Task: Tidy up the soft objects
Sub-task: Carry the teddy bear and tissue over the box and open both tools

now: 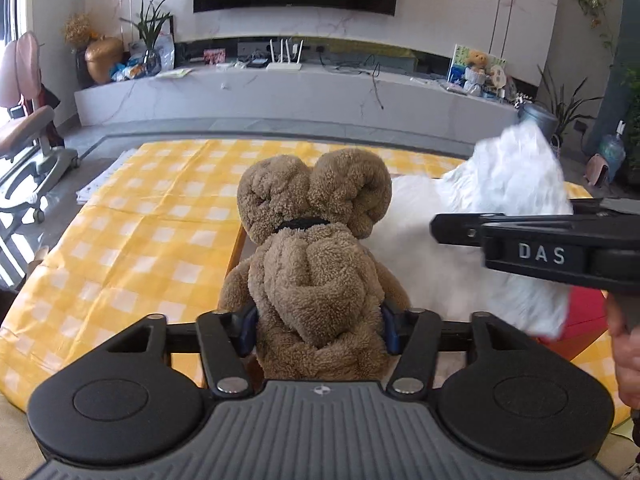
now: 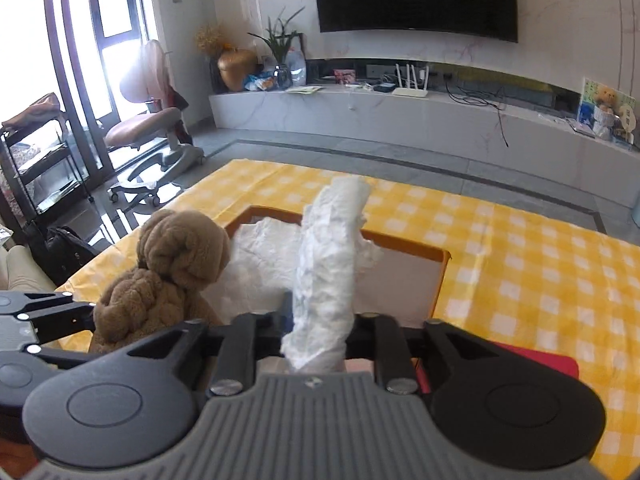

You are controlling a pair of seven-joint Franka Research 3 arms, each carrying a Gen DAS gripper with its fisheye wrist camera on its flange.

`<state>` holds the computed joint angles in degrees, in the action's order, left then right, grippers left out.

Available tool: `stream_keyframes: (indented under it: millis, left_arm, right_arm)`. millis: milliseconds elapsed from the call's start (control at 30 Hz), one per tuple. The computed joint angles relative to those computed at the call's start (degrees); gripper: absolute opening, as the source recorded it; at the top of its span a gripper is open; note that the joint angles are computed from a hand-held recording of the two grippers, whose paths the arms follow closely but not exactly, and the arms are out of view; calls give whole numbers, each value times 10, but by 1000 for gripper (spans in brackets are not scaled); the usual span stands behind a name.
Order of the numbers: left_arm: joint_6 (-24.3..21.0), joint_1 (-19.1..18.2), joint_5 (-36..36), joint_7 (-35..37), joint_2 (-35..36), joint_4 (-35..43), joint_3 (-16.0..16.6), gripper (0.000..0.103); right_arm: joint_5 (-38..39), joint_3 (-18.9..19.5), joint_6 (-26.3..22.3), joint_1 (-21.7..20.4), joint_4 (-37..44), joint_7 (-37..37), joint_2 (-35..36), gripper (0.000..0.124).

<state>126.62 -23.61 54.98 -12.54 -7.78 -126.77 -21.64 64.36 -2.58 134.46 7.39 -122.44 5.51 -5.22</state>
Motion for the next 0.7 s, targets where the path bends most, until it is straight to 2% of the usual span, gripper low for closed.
stream_keyframes:
  millis: [33,100,133,200,233,367,500,667,700]
  left_arm:
    - [-11,-2,13,-2,1,3,-5,78]
    - [-57,-11,51,-13,9,16,-22,92]
    - [-88,-17,75,-23,16,25,-29,93]
    - [-146,-34,109,-39,30,45,-40,94]
    - [-153,-42,123,-48,30,48,-39,94]
    - [-114,-54,167,-109,13,33,-31,94]
    - [-131,-63,196,-133,22,39,-38,94]
    - [-130,-72,226,-140,28,35,-35,94]
    - [-143,-76,230,-138,36,40,-39,94]
  right_arm:
    - [13,0,10,1,-4,-2,-4,63]
    - [45,-5,19,0,-12,-15,-16,84]
    - [61,-9,21,-2,-18,-25,-25,88]
    - [97,-19,32,-6,-31,-43,-43,89]
    - [114,-24,39,-9,-40,-47,-54,90]
    - [148,-38,79,-19,-71,-49,-87,92]
    - [169,-36,139,-13,-107,-99,-110,92]
    - [177,-40,148,-1,-132,-137,-123,92]
    - [181,-40,150,1,-135,-146,-125,92]
